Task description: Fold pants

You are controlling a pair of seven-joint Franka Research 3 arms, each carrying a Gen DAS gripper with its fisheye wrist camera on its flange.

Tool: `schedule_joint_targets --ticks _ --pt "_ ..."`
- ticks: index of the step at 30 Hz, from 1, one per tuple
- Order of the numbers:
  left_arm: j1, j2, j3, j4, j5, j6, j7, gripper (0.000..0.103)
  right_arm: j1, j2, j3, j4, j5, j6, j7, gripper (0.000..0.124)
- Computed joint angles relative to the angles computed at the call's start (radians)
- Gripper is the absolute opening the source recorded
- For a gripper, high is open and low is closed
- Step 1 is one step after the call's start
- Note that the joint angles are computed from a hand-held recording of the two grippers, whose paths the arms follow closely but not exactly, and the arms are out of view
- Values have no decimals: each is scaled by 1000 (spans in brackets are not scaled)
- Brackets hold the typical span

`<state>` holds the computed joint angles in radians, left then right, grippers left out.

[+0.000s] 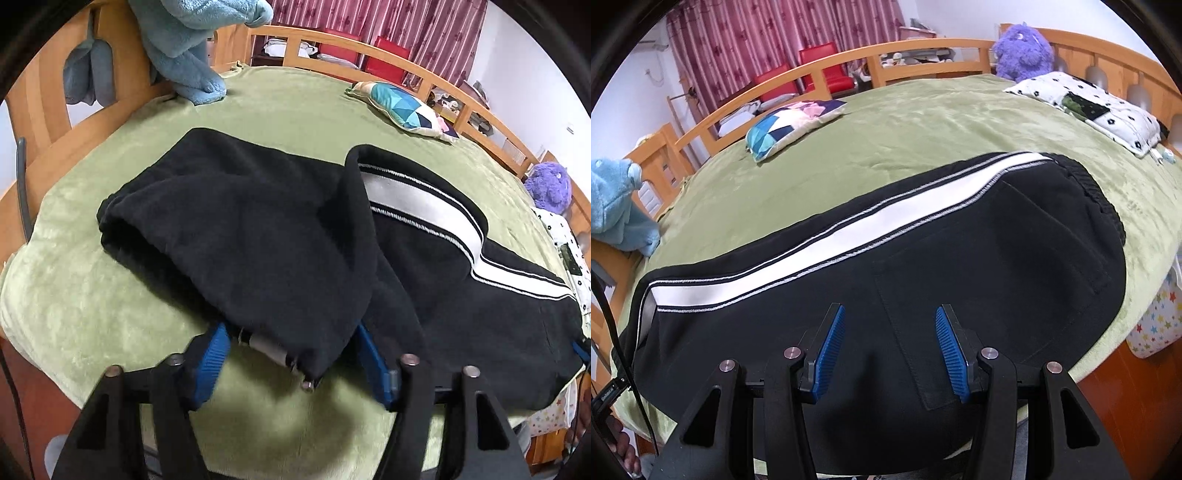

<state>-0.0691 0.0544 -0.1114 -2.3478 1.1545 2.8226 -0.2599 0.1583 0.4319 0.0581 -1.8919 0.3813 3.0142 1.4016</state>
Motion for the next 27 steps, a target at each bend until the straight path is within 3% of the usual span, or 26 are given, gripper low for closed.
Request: schedule_joint_targets --ticks 3,4,7,13,14,17,20,23,27 --pt "4 -1 3 11 7 23 11 24 8 18 -15 15 -4 -6 18 51" --pt "3 -2 2 16 10 20 19 19 12 25 -19 25 -9 -11 25 51" --pt "-13 -30 -10 37 62 -86 -5 17 11 46 -18 60 -16 -39 33 50" --pt "25 -39 -1 111 134 -157 -15 16 47 43 -54 65 -66 -21 49 50" --pt "33 -23 4 138 148 -177 -24 16 35 41 -43 67 -63 -33 49 50" --pt "58 39 30 220 148 -182 -16 16 -87 42 87 97 65 -98 -47 51" --pt "80 100 62 302 131 -148 4 15 -55 45 40 117 67 -110 -26 50" --pt "90 161 78 372 29 -164 104 16 8 44 -58 120 -7 -93 57 51" --pt "95 201 88 404 -153 -160 263 19 -12 28 -79 83 -34 -15 77 53"
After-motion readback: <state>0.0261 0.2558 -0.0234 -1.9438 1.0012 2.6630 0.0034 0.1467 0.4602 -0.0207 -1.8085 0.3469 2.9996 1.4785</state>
